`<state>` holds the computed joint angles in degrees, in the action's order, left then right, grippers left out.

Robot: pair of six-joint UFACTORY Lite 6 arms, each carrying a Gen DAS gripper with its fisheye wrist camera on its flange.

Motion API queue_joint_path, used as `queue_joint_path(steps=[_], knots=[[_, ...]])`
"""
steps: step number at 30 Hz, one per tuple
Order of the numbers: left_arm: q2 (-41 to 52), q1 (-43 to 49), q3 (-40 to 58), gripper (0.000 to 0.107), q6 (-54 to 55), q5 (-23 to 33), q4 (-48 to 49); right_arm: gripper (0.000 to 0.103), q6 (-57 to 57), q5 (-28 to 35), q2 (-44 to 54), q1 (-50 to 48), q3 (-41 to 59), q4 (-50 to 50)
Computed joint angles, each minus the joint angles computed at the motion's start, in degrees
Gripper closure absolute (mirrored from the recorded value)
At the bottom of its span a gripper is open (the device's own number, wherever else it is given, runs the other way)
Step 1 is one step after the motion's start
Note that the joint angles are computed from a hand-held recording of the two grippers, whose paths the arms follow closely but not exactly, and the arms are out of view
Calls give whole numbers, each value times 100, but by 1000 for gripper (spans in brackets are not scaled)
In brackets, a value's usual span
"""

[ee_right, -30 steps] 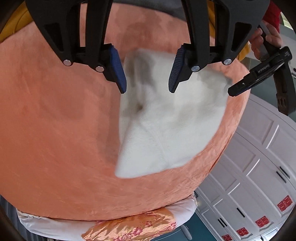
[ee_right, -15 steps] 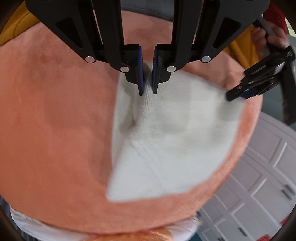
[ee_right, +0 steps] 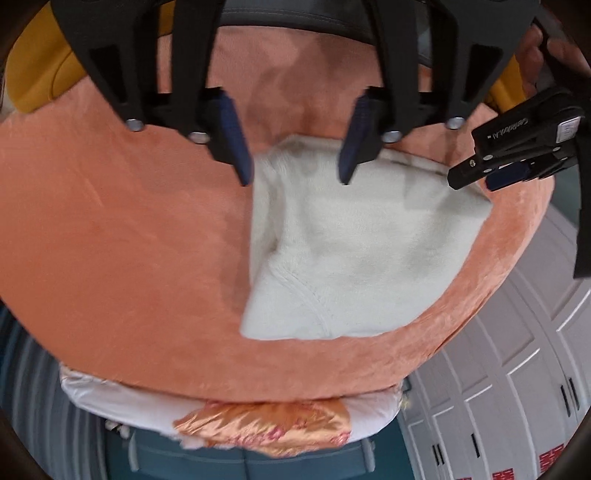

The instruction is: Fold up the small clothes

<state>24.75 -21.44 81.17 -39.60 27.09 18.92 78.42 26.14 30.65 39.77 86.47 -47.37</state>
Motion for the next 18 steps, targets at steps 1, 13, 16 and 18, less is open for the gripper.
queue_joint_path(steps=[1, 13, 16, 18], knots=[[-23, -142, -101, 37, -341, -60, 273, 43, 389, 60, -66, 68, -160, -327], [92, -1023, -731, 37, -3172, -209, 2777, 24, 2700, 284, -493, 356, -1447, -2171], [212, -1132, -816, 37, -3938, -197, 3450, 22, 3168, 323, -421, 372, -1570, -2467], [320, -1209, -835, 37, -4340, -128, 3793, 22, 3481, 300, -343, 381, -1648, -2690]])
